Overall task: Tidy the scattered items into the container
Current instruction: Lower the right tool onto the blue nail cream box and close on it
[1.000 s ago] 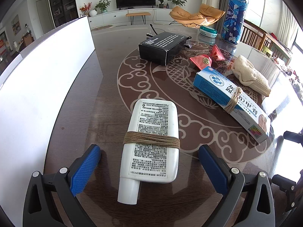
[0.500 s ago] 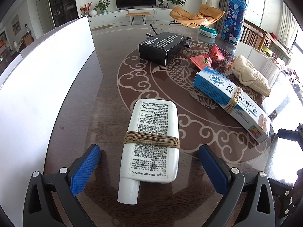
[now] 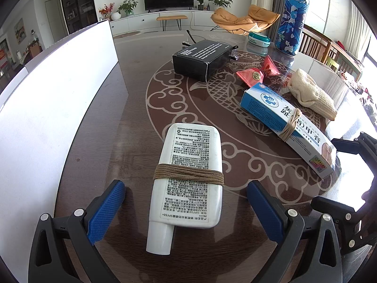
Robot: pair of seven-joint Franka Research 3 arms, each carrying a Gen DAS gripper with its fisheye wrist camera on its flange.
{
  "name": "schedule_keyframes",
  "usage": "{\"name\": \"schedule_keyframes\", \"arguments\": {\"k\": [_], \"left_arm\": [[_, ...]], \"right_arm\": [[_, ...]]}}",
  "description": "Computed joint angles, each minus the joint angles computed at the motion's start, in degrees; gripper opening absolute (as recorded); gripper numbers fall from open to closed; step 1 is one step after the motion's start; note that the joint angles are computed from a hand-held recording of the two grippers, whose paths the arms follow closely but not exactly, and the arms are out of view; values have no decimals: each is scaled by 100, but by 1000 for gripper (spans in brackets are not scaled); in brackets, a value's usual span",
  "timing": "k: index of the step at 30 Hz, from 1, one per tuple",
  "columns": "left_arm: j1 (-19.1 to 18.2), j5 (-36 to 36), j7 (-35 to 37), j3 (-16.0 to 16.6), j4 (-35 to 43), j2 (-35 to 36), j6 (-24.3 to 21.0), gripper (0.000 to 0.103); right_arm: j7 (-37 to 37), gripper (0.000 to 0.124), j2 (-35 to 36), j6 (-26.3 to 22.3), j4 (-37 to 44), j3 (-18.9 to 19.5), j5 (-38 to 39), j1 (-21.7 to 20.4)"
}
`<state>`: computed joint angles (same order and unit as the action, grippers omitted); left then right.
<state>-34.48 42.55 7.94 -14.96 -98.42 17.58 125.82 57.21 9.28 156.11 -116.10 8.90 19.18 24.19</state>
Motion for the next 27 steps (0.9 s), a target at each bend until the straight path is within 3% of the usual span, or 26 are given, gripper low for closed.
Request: {"name": "schedule_keyframes", "arguments": {"k": [17,23,27], "left_arm": [[-2,-5,-283,16,-32,-45,-181,103],[8,5,-282,-3,-20,-35,-197,103],[11,6,-284,-6,-24,-37,-196,103]], "right_arm": [[5,103,1331,-1085,2039,8,-547,195],[-363,103,1511,-1118,2274,63,-370,96],[-98,103,1564,-1046,2336,-70,-441,176]]}}
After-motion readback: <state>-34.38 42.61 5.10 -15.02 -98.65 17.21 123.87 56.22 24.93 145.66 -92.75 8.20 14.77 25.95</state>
